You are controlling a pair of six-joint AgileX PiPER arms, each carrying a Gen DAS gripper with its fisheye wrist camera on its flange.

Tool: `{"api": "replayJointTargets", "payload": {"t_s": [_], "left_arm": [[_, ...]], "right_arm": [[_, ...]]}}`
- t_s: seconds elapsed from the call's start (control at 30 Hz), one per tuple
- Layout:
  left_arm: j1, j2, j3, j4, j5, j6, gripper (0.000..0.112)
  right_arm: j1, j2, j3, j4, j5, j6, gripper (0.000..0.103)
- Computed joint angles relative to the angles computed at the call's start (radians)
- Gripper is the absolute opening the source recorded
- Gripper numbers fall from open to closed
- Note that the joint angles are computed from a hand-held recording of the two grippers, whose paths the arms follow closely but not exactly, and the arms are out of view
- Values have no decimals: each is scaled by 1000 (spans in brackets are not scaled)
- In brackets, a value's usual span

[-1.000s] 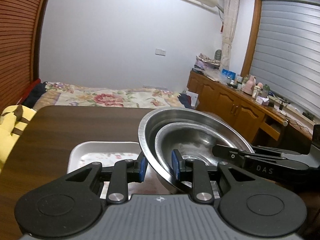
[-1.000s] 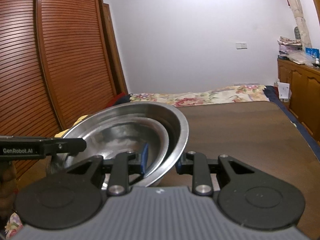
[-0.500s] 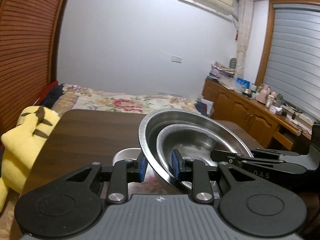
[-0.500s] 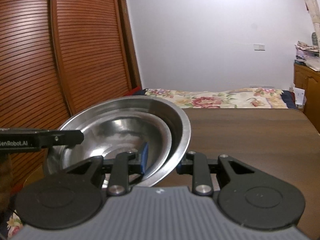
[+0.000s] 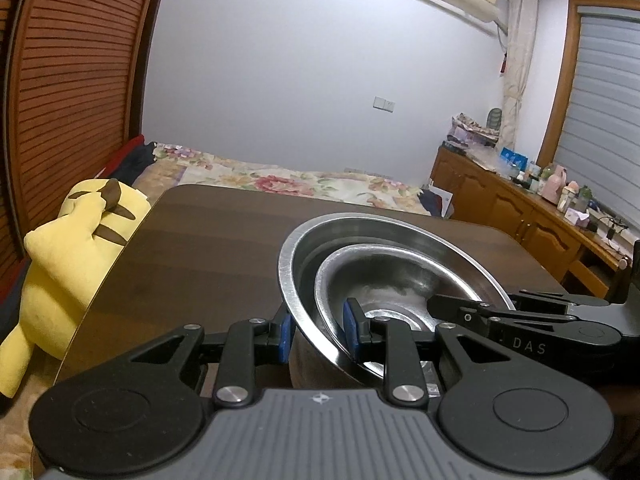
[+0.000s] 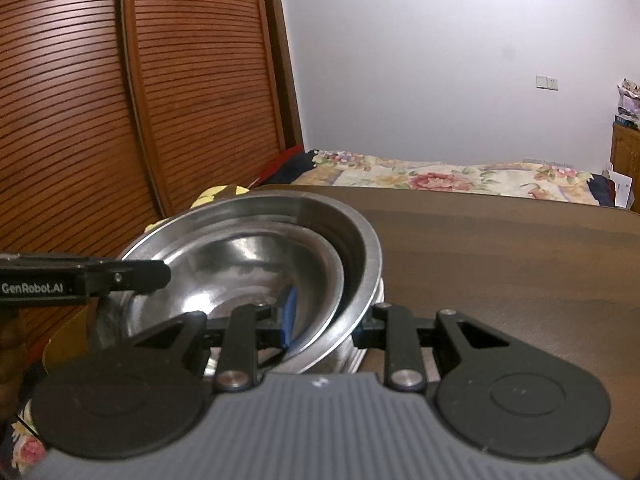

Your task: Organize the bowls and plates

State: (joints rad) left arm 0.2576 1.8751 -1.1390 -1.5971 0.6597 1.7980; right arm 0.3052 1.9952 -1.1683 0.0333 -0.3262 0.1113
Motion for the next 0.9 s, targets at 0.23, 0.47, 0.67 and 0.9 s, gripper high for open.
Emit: {"api": "replayJointTargets", "payload": {"t_s": [0.23,0.47,0.67,0.9], "left_arm": [[-14,16,-7,-7,-19,7,28],[-22,20,2,-50,-31,57,28],[-31,11,10,-62,-48,73,28],[-44,-9,23,-76,-85,81,31]], "right_arm": [[-5,6,-7,2,10,2,29],[-11,14,-10,-54,-3,63,30],[-17,8,-7,-71,6,70,36],[-12,-9,6,-17,2,2,56]]}}
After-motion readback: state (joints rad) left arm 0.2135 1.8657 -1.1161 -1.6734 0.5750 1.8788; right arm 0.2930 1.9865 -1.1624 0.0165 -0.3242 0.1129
